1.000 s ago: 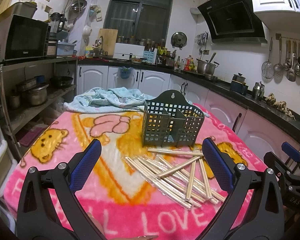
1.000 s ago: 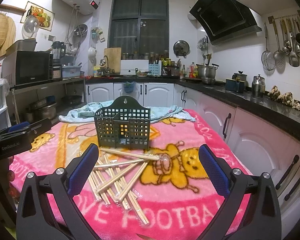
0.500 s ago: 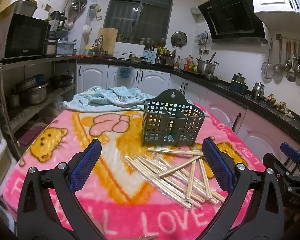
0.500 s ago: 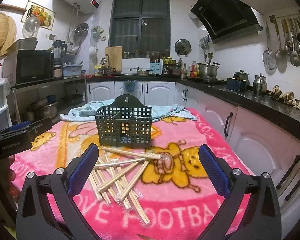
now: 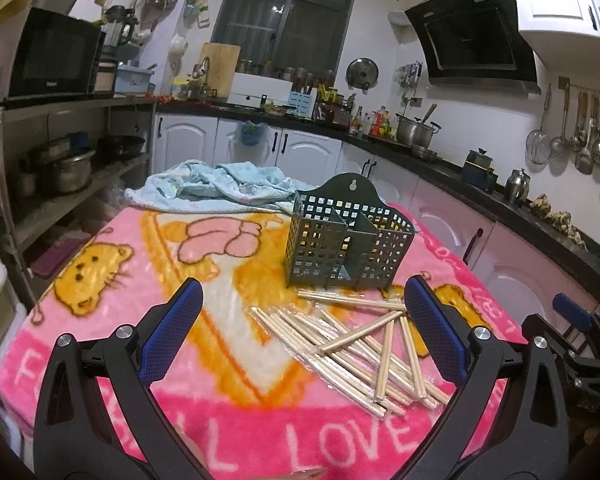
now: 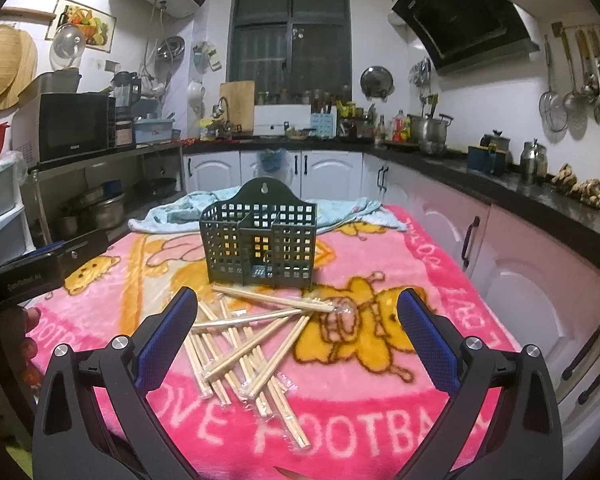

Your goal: Organize utensils

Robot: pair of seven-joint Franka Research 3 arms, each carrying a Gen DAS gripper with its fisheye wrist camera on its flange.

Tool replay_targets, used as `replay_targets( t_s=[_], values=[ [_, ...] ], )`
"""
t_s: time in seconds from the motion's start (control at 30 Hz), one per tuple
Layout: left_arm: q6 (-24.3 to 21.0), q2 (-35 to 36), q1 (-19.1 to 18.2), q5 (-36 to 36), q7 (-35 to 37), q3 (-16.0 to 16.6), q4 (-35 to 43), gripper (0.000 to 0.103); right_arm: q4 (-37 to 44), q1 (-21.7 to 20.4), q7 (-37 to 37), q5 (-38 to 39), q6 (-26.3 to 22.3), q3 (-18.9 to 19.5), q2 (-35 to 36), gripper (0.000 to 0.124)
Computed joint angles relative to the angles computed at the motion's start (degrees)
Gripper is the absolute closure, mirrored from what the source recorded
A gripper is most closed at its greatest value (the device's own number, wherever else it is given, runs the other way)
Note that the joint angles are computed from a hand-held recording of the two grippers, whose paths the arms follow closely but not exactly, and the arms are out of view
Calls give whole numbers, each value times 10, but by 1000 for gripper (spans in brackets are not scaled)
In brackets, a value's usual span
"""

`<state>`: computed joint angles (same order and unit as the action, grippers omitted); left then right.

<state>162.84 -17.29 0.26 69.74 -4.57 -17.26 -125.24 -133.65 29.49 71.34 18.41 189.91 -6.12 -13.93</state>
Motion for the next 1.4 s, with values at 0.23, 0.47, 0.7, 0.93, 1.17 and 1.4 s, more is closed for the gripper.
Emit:
replay_targets(
  t_s=[0.23,0.47,0.7,0.93,1.17,1.4],
  values=[
    [3,4,1,-45,32,13,-1,10,40,-53,8,18,-47,45,23,27],
    [-6,7,10,-72,51,15,0,10,66,-97,5,14,-50,82,48,27],
    [-18,21,13,-104,77,27,8,10,101,-144,40,-18,-59,117,79,27],
    [7,47,-8,-253,200,75,10,10,167,-154,84,-72,-116,110,131,27],
    [41,89,-43,-488,395,120,11,10,250,-148,131,-117,-196,86,196,27],
    [32,132,-62,-694,571,127,36,32,304,-152,139,-107,-260,75,241,27]
  ],
)
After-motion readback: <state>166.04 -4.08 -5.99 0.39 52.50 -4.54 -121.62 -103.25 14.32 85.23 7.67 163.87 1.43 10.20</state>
